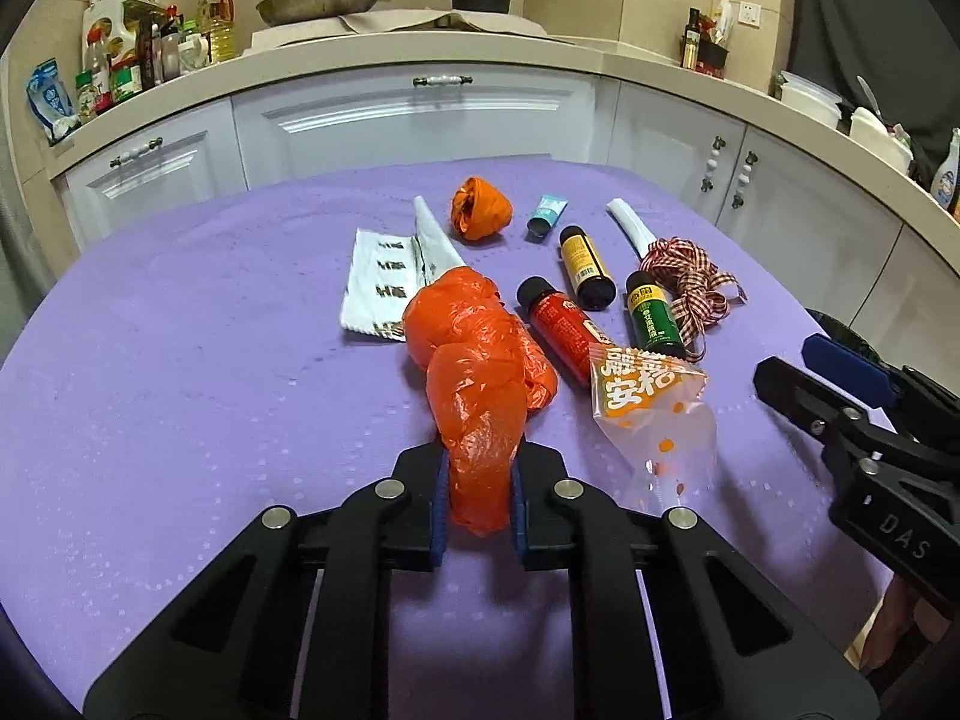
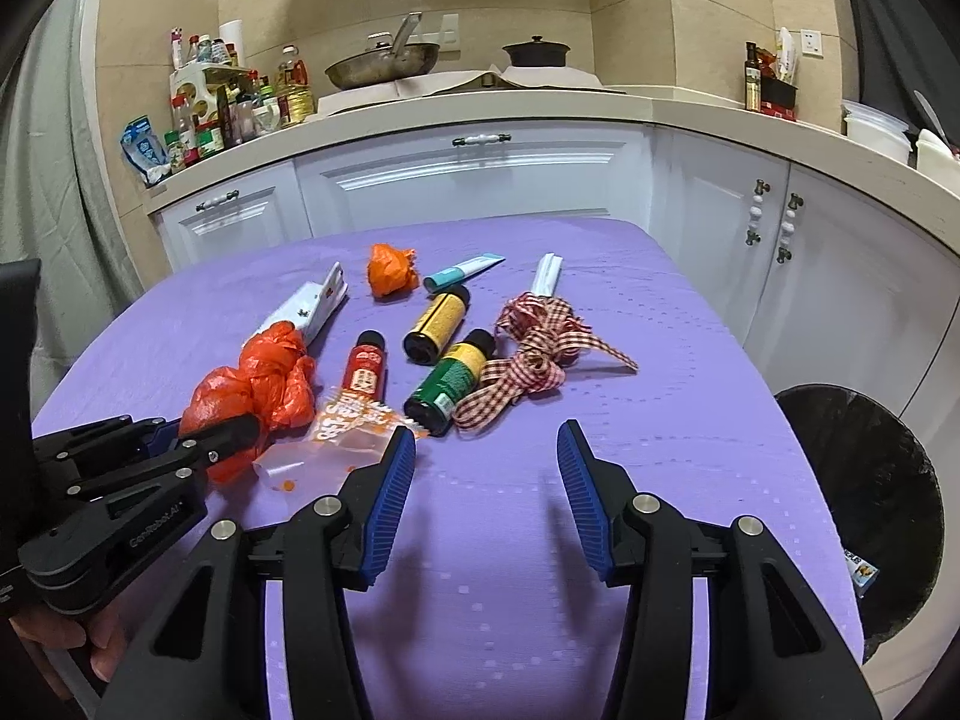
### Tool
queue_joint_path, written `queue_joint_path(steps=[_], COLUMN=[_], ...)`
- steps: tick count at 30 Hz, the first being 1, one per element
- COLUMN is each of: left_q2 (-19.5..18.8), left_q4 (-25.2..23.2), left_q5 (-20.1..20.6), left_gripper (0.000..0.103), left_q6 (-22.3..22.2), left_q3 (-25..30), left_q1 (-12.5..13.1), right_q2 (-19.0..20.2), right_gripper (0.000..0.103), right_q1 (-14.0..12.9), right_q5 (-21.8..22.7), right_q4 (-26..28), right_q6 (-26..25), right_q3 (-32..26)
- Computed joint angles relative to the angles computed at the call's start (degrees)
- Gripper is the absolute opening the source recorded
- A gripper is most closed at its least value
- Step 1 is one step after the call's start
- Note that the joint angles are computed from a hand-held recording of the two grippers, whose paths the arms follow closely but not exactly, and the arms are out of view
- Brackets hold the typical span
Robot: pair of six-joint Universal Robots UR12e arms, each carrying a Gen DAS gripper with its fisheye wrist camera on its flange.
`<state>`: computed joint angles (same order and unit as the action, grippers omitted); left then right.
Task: Collect trash
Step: 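Grasp the orange plastic bag with the left tool, then grasp the clear snack wrapper with the right tool while the left holds the orange bag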
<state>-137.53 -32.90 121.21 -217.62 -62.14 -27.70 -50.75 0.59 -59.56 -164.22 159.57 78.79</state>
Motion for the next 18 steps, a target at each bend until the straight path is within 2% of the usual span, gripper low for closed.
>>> queue_joint_path(steps=[9,18], left_q2=[3.21,7.55], left_q4=[2.64,1.76], left_q5=[1.48,5.63], left_gripper=[0.013,0.012], left_q6=[-1.32,-7.38], left_q3=[-5.25,-12.26], left_q1=[-0.34,0.16], right_q2=[-0.54,-0.83], right_gripper=[0.051,0.064], right_q1=[0.83,2.06], right_q5=[1.75,2.63], right_q4=[0.81,1.81], right_q6=[-1.68,-3.54], right_q3=[0.69,1.26])
